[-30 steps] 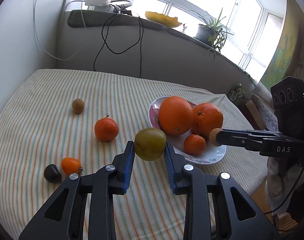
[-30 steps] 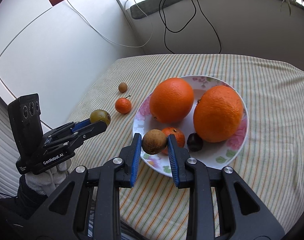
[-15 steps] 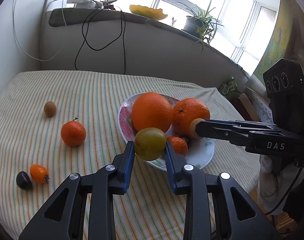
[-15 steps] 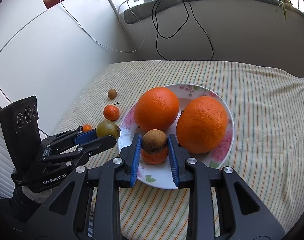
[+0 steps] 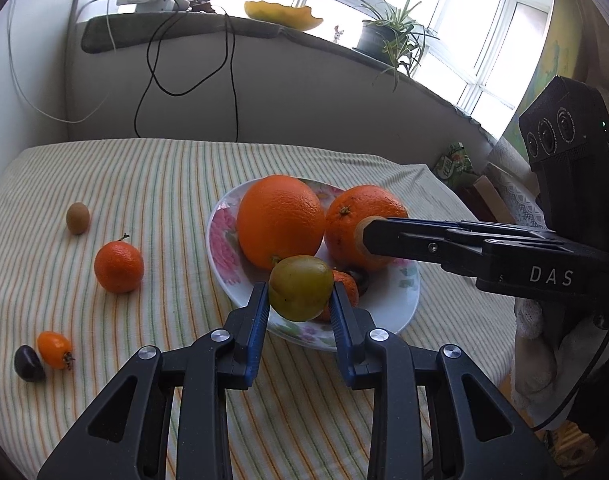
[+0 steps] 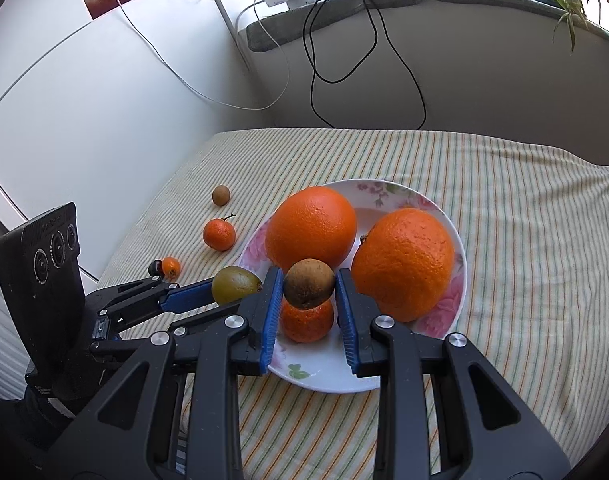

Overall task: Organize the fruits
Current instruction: 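Open both tools to release the two fruits onto the plate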

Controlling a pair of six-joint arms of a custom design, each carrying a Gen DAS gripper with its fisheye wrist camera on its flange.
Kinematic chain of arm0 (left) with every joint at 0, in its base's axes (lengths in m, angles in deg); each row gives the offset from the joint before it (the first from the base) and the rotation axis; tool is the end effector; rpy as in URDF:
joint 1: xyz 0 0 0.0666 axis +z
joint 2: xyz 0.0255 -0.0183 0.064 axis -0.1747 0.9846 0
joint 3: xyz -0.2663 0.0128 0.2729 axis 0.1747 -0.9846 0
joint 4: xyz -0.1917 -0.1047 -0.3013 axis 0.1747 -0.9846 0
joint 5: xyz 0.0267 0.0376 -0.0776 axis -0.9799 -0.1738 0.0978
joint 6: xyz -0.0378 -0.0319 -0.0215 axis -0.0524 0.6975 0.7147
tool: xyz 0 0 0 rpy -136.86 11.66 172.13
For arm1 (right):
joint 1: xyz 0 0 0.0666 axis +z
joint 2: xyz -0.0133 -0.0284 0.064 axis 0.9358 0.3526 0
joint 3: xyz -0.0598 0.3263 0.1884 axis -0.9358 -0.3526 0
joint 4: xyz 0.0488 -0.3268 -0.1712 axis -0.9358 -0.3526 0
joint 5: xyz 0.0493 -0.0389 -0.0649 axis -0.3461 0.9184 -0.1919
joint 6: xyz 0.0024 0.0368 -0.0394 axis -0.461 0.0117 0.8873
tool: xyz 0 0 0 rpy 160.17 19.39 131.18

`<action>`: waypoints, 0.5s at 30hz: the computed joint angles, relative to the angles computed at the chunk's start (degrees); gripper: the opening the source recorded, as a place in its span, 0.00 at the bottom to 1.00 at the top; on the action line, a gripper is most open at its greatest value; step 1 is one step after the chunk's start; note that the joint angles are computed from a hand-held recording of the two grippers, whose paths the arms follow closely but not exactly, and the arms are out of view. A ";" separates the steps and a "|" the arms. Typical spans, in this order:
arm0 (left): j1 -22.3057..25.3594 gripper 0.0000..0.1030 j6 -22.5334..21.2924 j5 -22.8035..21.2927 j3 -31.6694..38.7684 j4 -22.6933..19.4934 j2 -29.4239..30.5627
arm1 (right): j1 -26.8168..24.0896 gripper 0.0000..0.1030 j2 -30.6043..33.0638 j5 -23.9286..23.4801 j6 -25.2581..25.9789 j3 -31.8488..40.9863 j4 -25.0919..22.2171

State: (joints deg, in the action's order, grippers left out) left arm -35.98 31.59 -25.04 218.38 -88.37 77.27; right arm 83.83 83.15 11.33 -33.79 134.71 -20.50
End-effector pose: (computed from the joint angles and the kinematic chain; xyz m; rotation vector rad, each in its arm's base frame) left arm 0.5882 -0.2995 0.4754 0.5626 2.2962 -0.6692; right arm 0.5573 0.1522 0.5431 -0.1604 2.4312 0.5071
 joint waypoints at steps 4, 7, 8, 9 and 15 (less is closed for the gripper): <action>-0.23 0.49 0.28 -0.61 0.36 -0.19 0.18 | 0.16 0.61 -0.55 0.79 0.04 -0.36 0.85; -0.19 0.49 0.23 -0.61 0.51 -0.38 0.24 | 0.04 0.61 -1.08 0.51 -0.04 -0.60 1.43; -0.20 0.49 0.16 -0.66 0.49 -0.39 0.21 | 0.01 0.61 -1.16 0.53 -0.12 -0.55 1.46; -0.20 0.49 0.10 -0.71 0.27 -0.26 0.07 | 0.00 0.62 -1.18 0.62 -0.16 -0.43 1.36; -0.32 0.49 -0.26 -1.25 0.26 -0.18 -0.18 | 0.08 0.62 -1.31 0.99 -0.39 -0.41 1.37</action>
